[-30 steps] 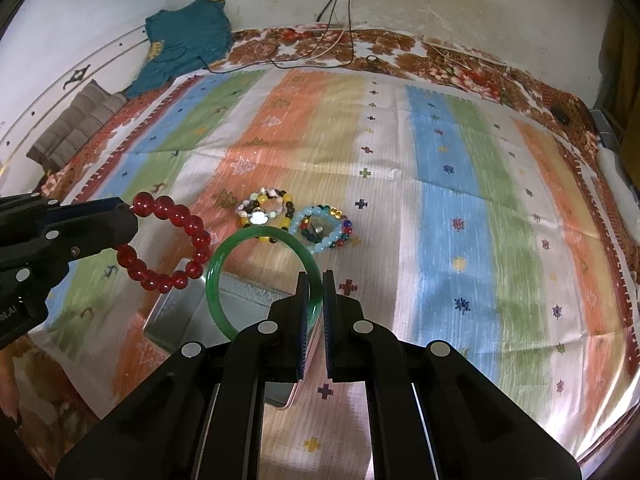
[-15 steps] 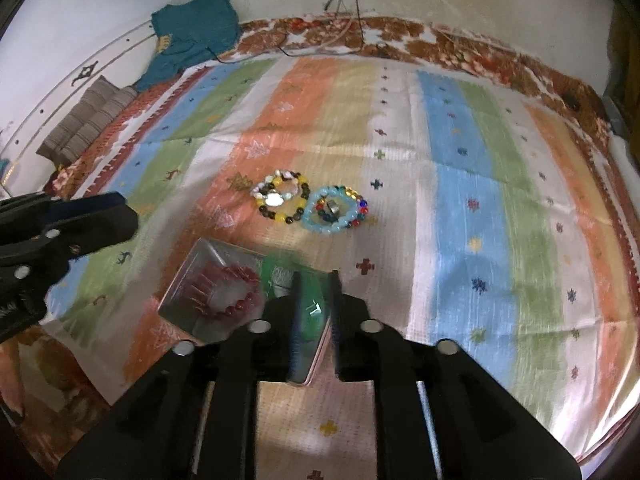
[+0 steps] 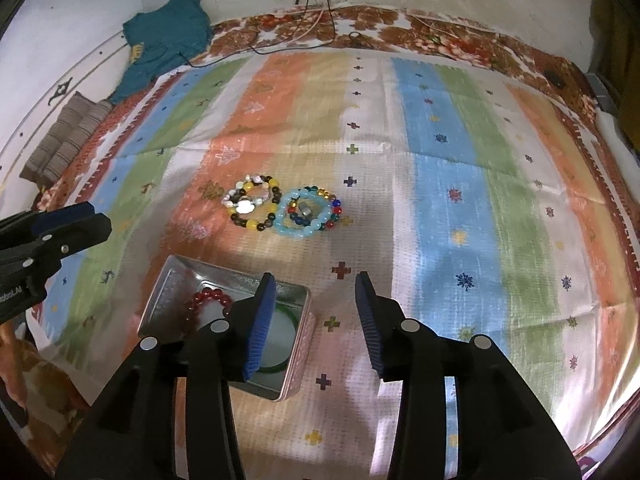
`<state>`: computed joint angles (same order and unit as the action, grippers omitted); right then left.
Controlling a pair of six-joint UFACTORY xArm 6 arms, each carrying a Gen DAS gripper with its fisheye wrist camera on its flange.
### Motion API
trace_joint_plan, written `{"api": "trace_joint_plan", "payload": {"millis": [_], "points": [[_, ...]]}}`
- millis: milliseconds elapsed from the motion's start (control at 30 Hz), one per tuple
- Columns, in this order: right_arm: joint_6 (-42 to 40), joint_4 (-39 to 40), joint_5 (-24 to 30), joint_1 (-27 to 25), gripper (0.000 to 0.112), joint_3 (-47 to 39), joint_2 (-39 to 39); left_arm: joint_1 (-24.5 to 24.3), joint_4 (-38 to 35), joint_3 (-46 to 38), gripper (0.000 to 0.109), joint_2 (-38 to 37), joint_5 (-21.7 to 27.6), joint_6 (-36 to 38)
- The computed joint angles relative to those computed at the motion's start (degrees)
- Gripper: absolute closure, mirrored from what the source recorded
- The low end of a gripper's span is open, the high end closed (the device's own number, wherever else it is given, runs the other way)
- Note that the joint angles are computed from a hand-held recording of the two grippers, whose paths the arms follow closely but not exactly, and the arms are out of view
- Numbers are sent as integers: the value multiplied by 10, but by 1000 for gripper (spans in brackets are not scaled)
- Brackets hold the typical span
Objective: Organize jewelry
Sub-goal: 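Release the red bracelet into the tin while right gripper releases the bangle into it, then move both open grippers back to the remaining bracelets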
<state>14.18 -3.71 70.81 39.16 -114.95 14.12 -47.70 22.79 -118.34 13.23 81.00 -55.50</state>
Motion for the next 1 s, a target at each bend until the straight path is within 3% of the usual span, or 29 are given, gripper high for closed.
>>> {"api": "trace_joint_plan", "payload": {"millis": [367,600,1000], "points": [[0,-20,39,1,62,-71,52,15,-1,-34,62,29,32,13],[-5,-20,68,4,50,-126,90,24,-1,-69,55,57,57,27],[-9,-7,146,2,50,-287,197,55,-14,-133,54,113,98,51]]}}
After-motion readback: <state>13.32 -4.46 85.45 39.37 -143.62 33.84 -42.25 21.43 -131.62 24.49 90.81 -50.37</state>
